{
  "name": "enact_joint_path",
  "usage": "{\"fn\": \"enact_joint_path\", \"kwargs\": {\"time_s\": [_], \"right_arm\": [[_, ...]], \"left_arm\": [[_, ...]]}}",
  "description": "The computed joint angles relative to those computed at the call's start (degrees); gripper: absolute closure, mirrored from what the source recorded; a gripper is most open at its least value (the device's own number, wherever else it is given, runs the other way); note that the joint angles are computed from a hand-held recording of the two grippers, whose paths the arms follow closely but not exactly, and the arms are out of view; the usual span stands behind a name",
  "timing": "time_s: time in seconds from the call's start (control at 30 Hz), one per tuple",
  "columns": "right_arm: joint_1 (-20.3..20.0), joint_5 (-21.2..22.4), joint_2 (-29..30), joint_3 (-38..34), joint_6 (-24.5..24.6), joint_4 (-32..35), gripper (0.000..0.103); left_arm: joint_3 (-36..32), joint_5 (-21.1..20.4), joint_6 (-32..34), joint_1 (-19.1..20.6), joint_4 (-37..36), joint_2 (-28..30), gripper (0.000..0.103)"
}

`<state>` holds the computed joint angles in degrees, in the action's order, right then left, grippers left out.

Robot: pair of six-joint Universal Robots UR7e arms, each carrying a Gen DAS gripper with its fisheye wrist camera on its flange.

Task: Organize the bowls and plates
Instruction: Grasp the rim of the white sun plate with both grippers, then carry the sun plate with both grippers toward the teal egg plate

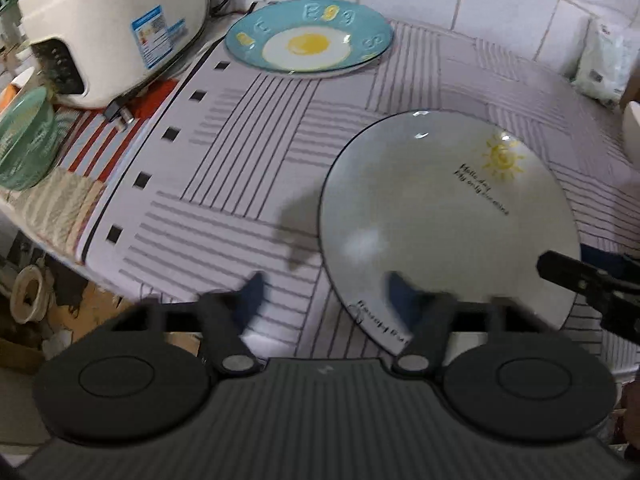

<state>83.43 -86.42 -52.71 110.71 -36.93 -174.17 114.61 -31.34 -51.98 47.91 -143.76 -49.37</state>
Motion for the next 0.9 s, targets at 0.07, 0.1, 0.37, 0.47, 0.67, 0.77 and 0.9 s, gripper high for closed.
{"fn": "enact_joint_path", "kwargs": {"time_s": [0.07, 0.1, 0.37, 0.47, 0.67, 0.77, 0.9], "right_arm": [[-0.34, 0.5, 0.35, -0.62, 0.39, 0.45, 0.061], [-0.33, 0.17, 0.58, -0.94, 0.78, 0.41, 0.066], [-1.09, -0.26, 1.09, -4.02, 6.64, 6.31, 0.085], [-1.16, 0.19, 1.49, -4.77, 6.72, 7.08, 0.085], [-0.53, -1.13, 1.11, -6.09, 4.23, 10.12, 0.083], [-0.95, -0.83, 0.66, -6.99, 3.8, 11.91, 0.082], [-1.21, -0.53, -0.09, -7.6, 2.32, 12.43, 0.081]], "left_arm": [[0.64, 0.11, 2.94, -0.02, -4.97, 0.84, 0.057], [0.34, -0.15, 2.77, 0.18, -4.7, 1.09, 0.067], [-0.39, -1.18, 1.18, 1.52, -7.78, 2.69, 0.078], [-1.08, -1.55, 0.14, 1.62, -6.03, 2.48, 0.078], [-4.63, -0.89, -0.86, 1.39, 0.1, 2.88, 0.078], [-5.83, -1.6, 3.96, 1.67, -2.73, 3.32, 0.078], [-8.94, -2.13, 13.58, 2.32, -5.17, 5.0, 0.076]]}}
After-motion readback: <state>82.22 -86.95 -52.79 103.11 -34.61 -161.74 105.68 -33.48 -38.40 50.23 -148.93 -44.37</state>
